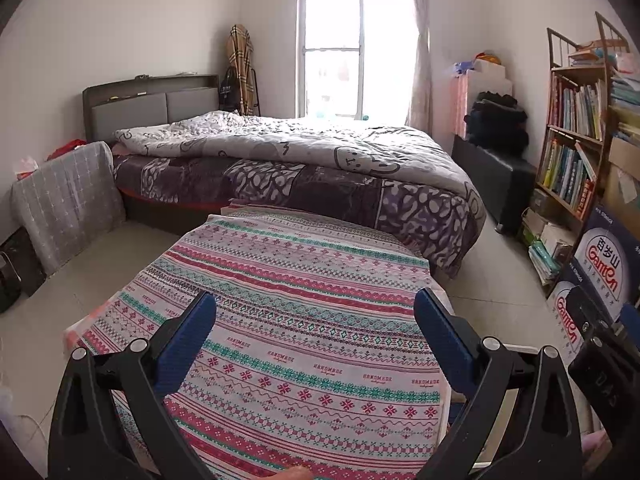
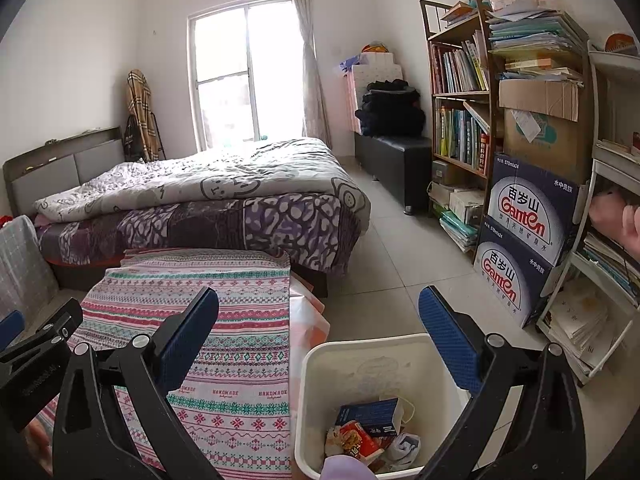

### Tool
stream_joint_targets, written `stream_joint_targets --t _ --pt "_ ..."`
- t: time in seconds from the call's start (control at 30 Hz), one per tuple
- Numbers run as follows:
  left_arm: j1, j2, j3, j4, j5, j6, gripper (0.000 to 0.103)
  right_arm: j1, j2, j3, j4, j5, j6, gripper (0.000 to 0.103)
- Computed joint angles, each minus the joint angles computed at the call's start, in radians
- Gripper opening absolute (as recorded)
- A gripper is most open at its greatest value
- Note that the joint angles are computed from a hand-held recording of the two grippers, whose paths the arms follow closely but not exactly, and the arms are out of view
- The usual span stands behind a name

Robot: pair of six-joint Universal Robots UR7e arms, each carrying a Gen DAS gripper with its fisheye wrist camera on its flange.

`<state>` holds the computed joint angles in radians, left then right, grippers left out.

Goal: Collect trash

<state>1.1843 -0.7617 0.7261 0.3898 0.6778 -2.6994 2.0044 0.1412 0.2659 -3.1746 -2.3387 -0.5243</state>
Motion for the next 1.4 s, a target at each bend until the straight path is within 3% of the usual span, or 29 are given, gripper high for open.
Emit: stream_joint_targets --t 0.93,1.4 --pt "0.007 -0.007 0.007 -0.007 0.007 -0.005 0.096 -0.004 -0.019 0.041 0.012 -0.009 0.021 0.096" --pt "0.003 -0.013 0.029 -0.042 0.014 0.049 0.094 -0.007 -0.026 0.053 0.013 -0.008 0.026 0.096"
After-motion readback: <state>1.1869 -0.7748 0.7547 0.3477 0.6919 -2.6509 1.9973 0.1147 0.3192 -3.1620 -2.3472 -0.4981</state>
